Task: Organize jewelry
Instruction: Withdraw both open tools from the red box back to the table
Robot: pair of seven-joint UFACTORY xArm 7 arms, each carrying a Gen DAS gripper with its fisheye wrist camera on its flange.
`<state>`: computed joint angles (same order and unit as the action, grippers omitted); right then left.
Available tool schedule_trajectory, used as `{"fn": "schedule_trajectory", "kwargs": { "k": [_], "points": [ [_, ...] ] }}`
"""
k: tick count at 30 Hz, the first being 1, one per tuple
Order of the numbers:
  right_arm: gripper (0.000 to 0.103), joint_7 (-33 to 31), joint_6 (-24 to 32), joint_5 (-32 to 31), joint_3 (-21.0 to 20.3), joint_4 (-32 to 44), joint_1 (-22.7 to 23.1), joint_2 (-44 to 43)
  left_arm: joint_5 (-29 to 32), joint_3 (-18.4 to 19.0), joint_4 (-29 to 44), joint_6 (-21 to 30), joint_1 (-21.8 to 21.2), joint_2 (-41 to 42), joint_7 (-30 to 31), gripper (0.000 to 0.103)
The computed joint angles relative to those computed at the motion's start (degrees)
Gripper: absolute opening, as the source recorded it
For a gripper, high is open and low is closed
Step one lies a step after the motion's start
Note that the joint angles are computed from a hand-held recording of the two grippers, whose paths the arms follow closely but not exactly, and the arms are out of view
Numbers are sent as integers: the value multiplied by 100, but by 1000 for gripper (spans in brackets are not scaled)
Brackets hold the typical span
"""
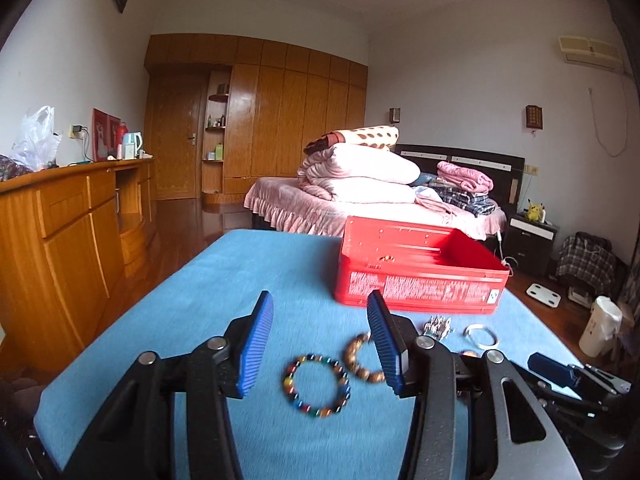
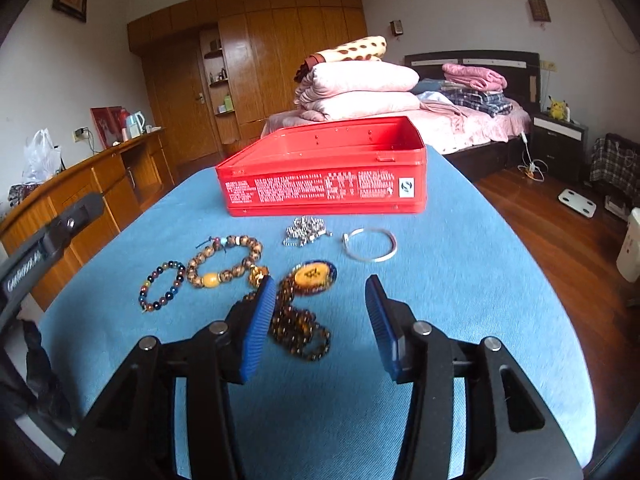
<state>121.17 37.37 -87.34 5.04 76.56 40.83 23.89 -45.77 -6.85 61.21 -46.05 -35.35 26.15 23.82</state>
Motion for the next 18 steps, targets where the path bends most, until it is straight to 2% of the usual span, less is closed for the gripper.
{"fn": "schedule_trajectory", "kwargs": {
  "k": [4,7,11,13,16,17,18],
  "points": [
    [47,0,522,32,15,107,247,193,44,-52,-189,-245,-2,103,-147,48],
    [46,112,402,-44,-10,268,281,419,249,-88,-356,-483,29,218,-410,48],
    [46,-364,543,314,-68,533,392,602,423,-77,-453,-432,73,254,-558,48],
    [45,-618,415,677,-87,634,333,662,453,-70,-444,-400,71,267,-601,48],
    [45,-706,148,857,-202,643,321,660,492,-44,-451,-375,76,263,-653,48],
    [43,-688,119,842,-253,634,359,657,499,-36,-458,-358,81,260,-661,48],
    [34,-692,115,840,-287,628,392,662,486,-28,-444,-315,85,260,-663,48]
  ]
}}
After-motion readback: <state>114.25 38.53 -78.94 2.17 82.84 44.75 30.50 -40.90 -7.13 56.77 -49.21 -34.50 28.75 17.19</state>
